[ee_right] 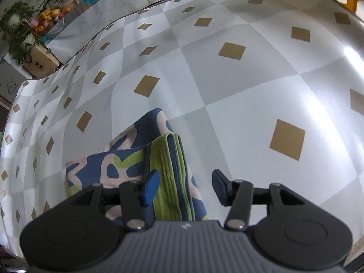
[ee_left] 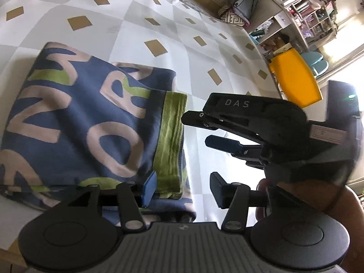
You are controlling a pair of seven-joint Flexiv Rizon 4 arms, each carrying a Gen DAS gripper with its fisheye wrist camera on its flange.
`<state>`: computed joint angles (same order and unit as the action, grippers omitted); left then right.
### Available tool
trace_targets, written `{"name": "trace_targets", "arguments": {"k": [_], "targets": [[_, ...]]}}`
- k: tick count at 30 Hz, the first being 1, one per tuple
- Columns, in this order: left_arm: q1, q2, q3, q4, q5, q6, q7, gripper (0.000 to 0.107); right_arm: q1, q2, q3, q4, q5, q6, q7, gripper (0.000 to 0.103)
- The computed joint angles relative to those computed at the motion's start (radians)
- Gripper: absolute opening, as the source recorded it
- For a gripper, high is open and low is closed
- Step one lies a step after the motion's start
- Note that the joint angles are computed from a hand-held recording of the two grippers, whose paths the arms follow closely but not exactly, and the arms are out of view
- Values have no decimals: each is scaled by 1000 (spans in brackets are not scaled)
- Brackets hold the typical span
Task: Fold clothes
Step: 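Lay the folded pants down and release both grippers, pressing the stack flat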
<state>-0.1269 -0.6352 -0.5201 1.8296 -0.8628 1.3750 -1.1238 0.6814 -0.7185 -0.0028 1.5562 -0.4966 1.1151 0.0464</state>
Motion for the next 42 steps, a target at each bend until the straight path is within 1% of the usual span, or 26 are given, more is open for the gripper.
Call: {"name": "trace_targets", "arguments": {"k": [1,2,4,5,7,9,10,14,15,17,19,22,24,29,30,31,33,34,35,36,40,42], "targets": [[-4,2,18,2,36,5,-17,58,-1,-4,-2,0,4,7,8,51],[-26,7,55,0,49,3,-21,58,0,-9,-6,1,4,20,16,51],[-51,11,114,0,110,6,-54,58,1,-18,-16,3,4,49,31,51],[-56,10,133,2,133,12,-69,58,1,-23,-18,0,5,56,33,51],[-64,6,165,-2,176,16,-110,58,3,-33,-19,-11,6,57,29,51],[-92,-1,223,-18,237,5,-171,58,3,-46,-18,-25,8,55,19,51],[-98,-4,239,-23,260,1,-193,58,3,-52,-17,-32,9,55,14,51],[-97,-16,262,-37,335,3,-245,58,19,-71,-40,-49,-7,68,8,50],[-91,-18,257,-38,351,8,-247,58,24,-75,-46,-55,-14,61,2,50],[-82,-22,250,-39,378,17,-249,58,34,-81,-57,-68,-32,42,-10,38],[-74,-24,245,-38,402,24,-249,58,39,-88,-57,-88,-49,8,-37,21],[-54,-29,223,-33,416,29,-247,59,48,-99,-59,-117,-75,-36,-71,13],[-26,-35,187,-21,407,51,-238,59,63,-101,-78,-122,-98,-46,-58,12],[18,-40,133,1,412,73,-203,60,96,-93,-145,-105,-188,-26,29,12],[22,-41,125,5,411,80,-201,61,96,-96,-146,-108,-201,-28,33,12],[27,-42,118,9,410,88,-200,61,85,-102,-127,-123,-197,-48,12,12],[24,-44,120,9,414,89,-206,62,59,-123,-66,-172,-151,-140,-61,14],[18,-43,127,5,420,82,-207,63,57,-127,-58,-179,-138,-163,-63,18],[13,-43,134,2,426,75,-208,64,60,-128,-59,-178,-131,-174,-50,20],[3,-41,146,-2,434,69,-209,64,61,-122,-64,-169,-127,-168,-26,26],[-30,-35,189,-18,454,42,-223,64,74,-74,-104,-92,-154,-95,104,34],[-44,-31,206,-26,462,25,-229,64,76,-49,-105,-61,-174,-85,131,35]]}}
